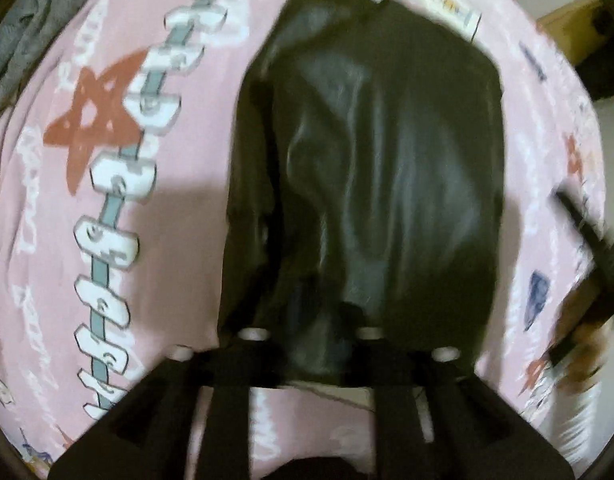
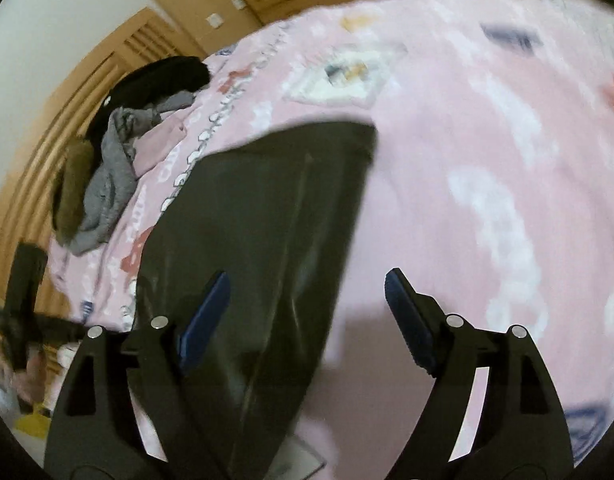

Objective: Fold large clothes
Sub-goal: 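Grip the jacket bundle's sides with both tools, fingers wide around it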

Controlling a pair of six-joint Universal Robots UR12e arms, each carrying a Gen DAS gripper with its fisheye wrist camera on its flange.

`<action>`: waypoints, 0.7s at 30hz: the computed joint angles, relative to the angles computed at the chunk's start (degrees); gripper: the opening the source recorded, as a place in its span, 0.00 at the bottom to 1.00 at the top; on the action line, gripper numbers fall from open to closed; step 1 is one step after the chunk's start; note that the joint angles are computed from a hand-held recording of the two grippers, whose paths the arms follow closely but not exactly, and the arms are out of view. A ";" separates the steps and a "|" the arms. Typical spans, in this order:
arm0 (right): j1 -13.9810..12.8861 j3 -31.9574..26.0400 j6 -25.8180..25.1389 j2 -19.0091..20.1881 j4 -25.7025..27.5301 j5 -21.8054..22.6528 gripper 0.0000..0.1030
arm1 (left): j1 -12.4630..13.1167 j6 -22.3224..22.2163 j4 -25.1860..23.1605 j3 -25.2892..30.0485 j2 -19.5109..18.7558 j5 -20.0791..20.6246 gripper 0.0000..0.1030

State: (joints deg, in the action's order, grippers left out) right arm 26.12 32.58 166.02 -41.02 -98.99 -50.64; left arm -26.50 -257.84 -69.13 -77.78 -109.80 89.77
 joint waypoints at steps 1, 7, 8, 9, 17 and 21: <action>-0.34 0.36 0.08 -0.19 1.54 0.31 0.76 | 0.08 -0.06 -0.67 1.10 -0.40 1.28 0.74; -1.29 4.57 6.98 -0.80 5.57 6.96 0.76 | 2.15 3.39 3.53 2.08 -1.65 -0.85 0.86; -1.20 5.40 8.02 -1.03 5.00 7.36 0.76 | 2.56 3.61 2.14 2.32 -2.10 -1.64 0.86; -1.21 5.89 8.00 -1.20 4.84 7.69 0.76 | 2.76 3.32 2.27 2.38 -2.61 -2.52 0.86; 0.02 5.65 1.53 -1.36 6.85 7.37 0.77 | 3.25 10.48 -2.82 1.99 -5.05 -1.72 0.89; 1.14 4.44 -2.29 -0.72 7.95 4.90 0.83 | 3.76 14.88 3.97 -2.24 -3.88 -2.75 0.93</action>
State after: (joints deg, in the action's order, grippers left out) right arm 27.26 37.03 163.73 -41.74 -91.04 -45.74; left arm -22.73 -242.96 -65.16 -80.02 -113.68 87.02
